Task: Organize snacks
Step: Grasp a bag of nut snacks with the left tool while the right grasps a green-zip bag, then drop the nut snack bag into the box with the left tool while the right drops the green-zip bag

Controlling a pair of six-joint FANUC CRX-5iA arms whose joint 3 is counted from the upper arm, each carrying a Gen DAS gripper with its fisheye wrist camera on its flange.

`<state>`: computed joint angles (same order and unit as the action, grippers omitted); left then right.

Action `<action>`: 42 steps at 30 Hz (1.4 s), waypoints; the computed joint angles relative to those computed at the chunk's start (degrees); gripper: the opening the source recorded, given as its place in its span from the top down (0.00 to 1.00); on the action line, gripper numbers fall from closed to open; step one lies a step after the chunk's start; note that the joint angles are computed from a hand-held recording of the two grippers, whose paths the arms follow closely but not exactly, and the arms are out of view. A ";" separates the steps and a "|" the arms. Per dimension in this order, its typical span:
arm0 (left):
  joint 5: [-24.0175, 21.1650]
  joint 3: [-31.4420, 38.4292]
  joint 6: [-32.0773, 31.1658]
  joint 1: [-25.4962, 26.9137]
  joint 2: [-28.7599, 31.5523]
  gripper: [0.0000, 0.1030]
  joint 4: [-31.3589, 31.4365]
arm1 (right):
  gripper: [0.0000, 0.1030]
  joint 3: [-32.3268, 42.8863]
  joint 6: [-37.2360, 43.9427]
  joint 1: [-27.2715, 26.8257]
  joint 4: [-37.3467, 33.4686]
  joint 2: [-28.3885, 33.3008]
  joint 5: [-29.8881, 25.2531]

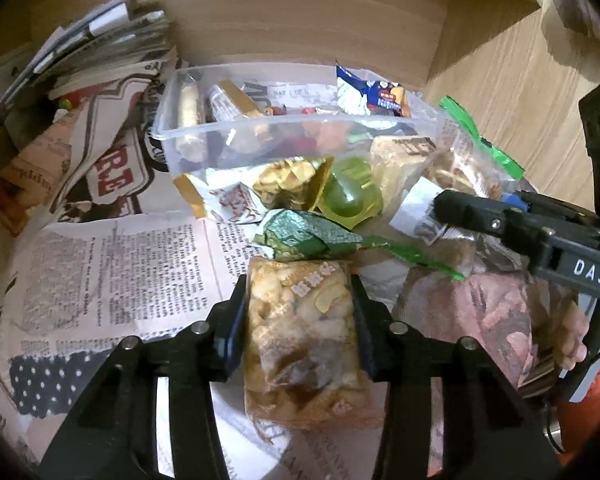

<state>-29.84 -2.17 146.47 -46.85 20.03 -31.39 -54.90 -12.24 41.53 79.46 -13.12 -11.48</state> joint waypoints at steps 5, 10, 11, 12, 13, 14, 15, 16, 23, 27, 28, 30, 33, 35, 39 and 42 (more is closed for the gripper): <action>-1.98 -1.46 6.15 -1.64 -3.48 0.56 -5.64 | 0.60 -1.12 -2.70 -0.64 3.13 -2.44 -0.31; -4.14 -2.06 11.81 -3.06 -6.64 0.56 -10.99 | 0.60 -1.50 -4.20 0.01 5.71 -4.54 -2.21; -4.53 -1.87 12.55 -3.23 -7.05 0.56 -11.86 | 0.60 -1.52 -4.91 -0.27 6.92 -4.88 -2.20; -4.93 -1.70 13.13 -3.33 -7.46 0.56 -12.61 | 0.60 -1.48 -5.42 -0.64 7.89 -5.12 -2.03; -5.17 -1.33 13.52 -3.35 -7.52 0.56 -13.21 | 0.60 -1.41 -6.34 -1.15 9.42 -5.37 -1.84; -5.29 -0.58 13.76 -3.24 -7.23 0.56 -13.69 | 0.60 -1.27 -7.10 -1.60 10.74 -5.51 -1.74; -5.20 -0.43 13.88 -3.07 -7.46 0.56 -14.02 | 0.60 -1.13 -7.71 -2.09 11.95 -5.62 -1.57; -5.11 -0.04 13.92 -2.75 -7.61 0.56 -14.23 | 0.60 -0.87 -8.24 -2.60 13.09 -5.61 -1.40; -3.50 3.07 10.81 -0.19 -6.65 0.56 -14.23 | 0.60 2.15 -11.40 -6.20 20.49 -3.78 0.28; -2.83 5.46 8.30 1.29 -5.17 0.56 -13.07 | 0.60 4.41 -13.41 -8.35 24.89 -1.67 1.65; -2.74 5.93 7.78 1.57 -4.83 0.56 -12.87 | 0.60 5.07 -13.96 -9.06 26.05 -0.99 2.40; -3.00 7.23 6.70 2.06 -3.95 0.56 -12.63 | 0.60 6.26 -14.66 -9.96 27.52 0.35 3.31; -3.83 9.57 5.10 2.75 -2.25 0.56 -12.12 | 0.60 8.24 -13.92 -10.78 27.64 2.53 4.61; -4.12 11.26 3.63 3.62 -0.77 0.56 -11.03 | 0.60 9.51 -11.18 -10.38 24.84 4.16 4.77; -3.85 13.00 0.60 5.38 1.25 0.56 -8.20 | 0.60 12.44 5.13 -5.58 6.42 7.84 2.15; -3.98 14.56 -1.16 6.57 2.95 0.56 -6.12 | 0.60 15.67 18.89 -1.83 -8.66 10.54 -0.39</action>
<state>-33.82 12.39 145.31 -40.28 22.98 -37.51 -39.22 6.64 39.70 70.81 -2.58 -11.87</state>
